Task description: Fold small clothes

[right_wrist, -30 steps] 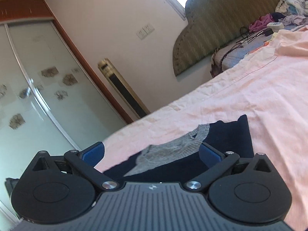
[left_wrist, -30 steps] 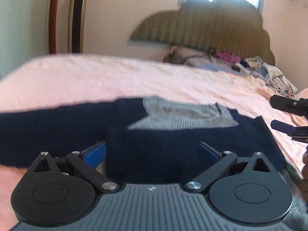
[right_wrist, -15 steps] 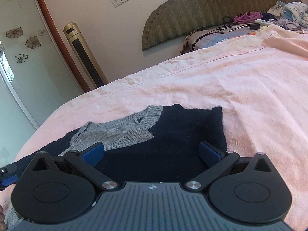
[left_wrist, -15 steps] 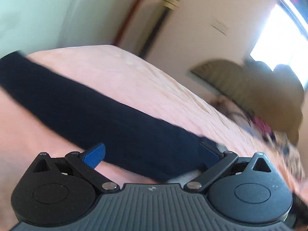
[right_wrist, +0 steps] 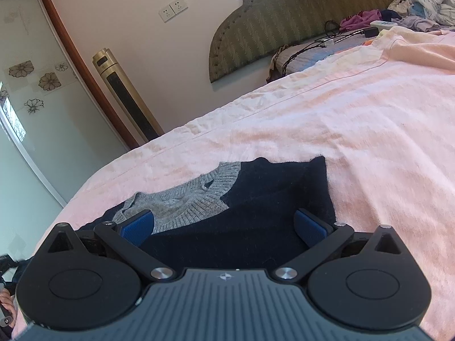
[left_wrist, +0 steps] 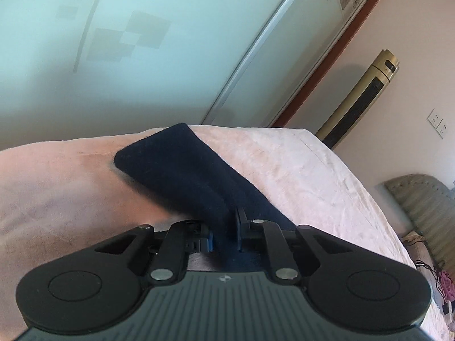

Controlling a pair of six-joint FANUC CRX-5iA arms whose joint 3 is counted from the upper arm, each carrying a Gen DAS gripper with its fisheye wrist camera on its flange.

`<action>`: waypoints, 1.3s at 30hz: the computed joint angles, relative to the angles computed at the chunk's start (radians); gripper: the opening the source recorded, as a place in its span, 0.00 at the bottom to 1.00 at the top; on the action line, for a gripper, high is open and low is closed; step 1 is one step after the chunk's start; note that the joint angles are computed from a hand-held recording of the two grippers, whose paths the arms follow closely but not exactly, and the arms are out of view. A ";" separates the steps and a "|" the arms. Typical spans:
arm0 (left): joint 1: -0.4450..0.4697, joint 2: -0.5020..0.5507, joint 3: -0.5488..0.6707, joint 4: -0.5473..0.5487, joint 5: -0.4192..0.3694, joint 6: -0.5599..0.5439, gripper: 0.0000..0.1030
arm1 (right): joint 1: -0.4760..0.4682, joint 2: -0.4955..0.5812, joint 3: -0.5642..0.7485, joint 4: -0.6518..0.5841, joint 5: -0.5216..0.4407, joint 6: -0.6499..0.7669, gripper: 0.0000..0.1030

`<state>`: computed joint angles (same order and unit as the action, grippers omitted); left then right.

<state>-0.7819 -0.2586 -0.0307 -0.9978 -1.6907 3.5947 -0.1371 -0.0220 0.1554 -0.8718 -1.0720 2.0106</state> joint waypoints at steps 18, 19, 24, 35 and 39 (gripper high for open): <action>-0.054 0.490 0.498 0.419 0.539 -0.915 0.34 | -0.068 0.022 0.012 -0.110 -0.051 0.008 1.00; -0.088 0.481 0.489 0.368 0.536 -0.880 0.40 | -0.075 0.024 0.012 -0.121 -0.057 0.008 1.00; -0.208 0.394 0.386 0.160 0.522 -0.664 0.87 | -0.086 0.032 0.017 -0.141 -0.067 0.007 1.00; -0.207 0.323 0.264 0.122 0.573 -0.418 0.96 | 0.066 -0.001 0.109 0.029 -0.295 -0.063 0.87; -0.205 0.315 0.253 0.118 0.589 -0.402 0.97 | 0.202 -0.003 0.108 0.169 -0.319 -0.074 0.38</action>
